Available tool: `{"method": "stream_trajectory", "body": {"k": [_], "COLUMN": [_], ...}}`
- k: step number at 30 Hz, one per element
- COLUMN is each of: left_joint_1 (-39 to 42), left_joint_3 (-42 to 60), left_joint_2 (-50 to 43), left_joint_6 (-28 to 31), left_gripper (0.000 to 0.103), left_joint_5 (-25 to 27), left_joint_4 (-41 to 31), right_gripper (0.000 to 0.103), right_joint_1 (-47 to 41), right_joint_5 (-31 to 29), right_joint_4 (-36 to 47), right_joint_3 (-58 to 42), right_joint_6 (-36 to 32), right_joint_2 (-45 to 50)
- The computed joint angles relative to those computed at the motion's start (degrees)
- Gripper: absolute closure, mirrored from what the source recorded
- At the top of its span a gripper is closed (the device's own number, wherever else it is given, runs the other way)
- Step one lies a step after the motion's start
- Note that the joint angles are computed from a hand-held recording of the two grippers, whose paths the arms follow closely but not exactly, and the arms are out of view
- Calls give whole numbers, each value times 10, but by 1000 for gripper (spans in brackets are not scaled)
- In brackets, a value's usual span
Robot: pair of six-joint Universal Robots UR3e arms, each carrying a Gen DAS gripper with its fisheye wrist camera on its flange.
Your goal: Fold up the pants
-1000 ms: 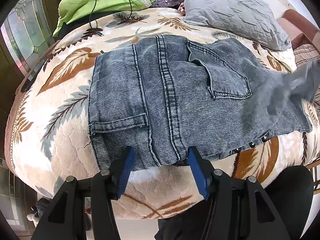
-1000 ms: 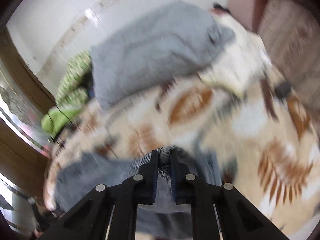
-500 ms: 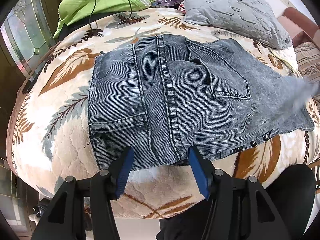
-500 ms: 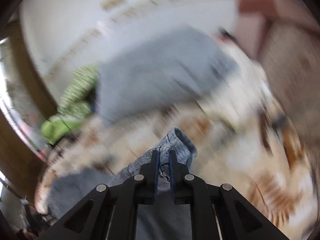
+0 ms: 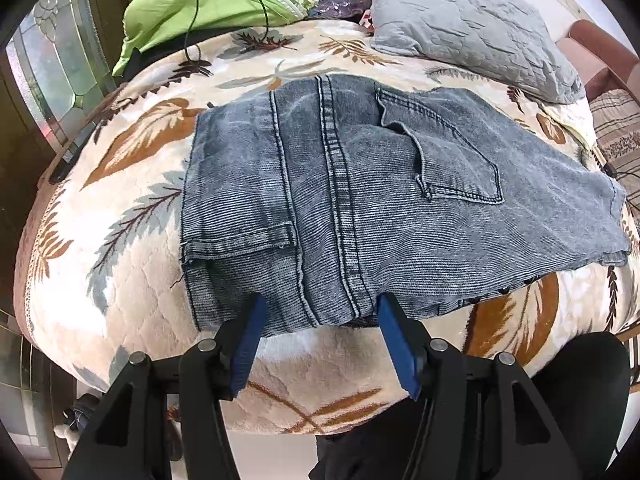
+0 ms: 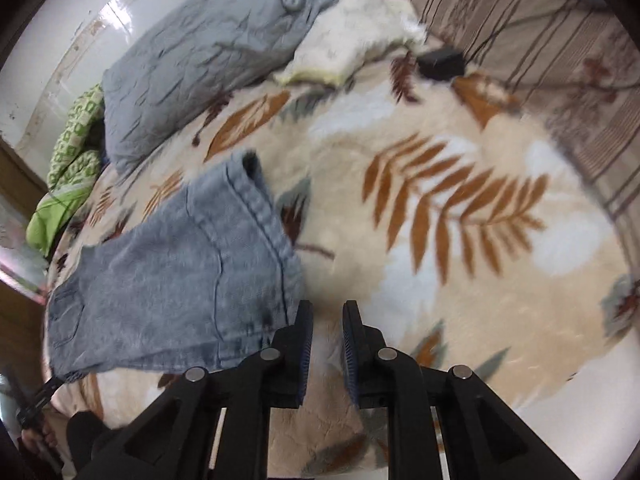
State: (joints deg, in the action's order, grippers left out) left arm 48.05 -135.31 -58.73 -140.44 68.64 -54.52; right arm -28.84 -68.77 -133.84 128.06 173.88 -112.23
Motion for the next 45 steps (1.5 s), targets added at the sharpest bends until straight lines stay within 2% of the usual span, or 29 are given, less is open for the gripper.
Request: {"method": "stream_trajectory", "body": {"k": [3, 6, 9, 11, 16, 20, 25, 28, 32, 35, 41, 45], "left_joint_1": [32, 76, 114, 126, 132, 125, 134, 154, 179, 188, 204, 243], "left_joint_3": [-6, -2, 10, 15, 2, -10, -19, -26, -30, -30, -28, -5], "left_joint_2": [66, 126, 138, 117, 48, -7, -25, -21, -17, -10, 2, 61], "left_joint_6": [34, 89, 115, 115, 87, 63, 56, 67, 97, 122, 154, 203], "left_gripper": [43, 43, 43, 43, 43, 43, 43, 43, 43, 43, 43, 43], "left_joint_5": [-33, -75, -105, -105, -79, -54, -63, -84, -108, -115, -131, -170], "left_joint_4": [-56, -123, -153, -140, -51, 3, 15, 0, -27, -42, -67, -156], "right_gripper": [86, 86, 86, 86, 86, 86, 86, 86, 86, 86, 86, 86], "right_joint_1": [75, 215, 283, 324, 368, 372, 369, 368, 361, 380, 426, 452], "right_joint_5": [-23, -101, -124, -148, -194, -222, -234, -236, -226, -255, -270, -270], "right_joint_4": [-16, -32, -37, -35, 3, 50, 114, 152, 181, 184, 184, 204], "right_joint_3": [-51, -161, -235, -299, -416, -493, -600, -654, -675, -679, -690, -718], "right_joint_6": [40, 94, 133, 160, 218, 227, 240, 249, 272, 293, 298, 302], "right_joint_2": [32, 134, 215, 284, 412, 484, 559, 588, 587, 570, 539, 548]}}
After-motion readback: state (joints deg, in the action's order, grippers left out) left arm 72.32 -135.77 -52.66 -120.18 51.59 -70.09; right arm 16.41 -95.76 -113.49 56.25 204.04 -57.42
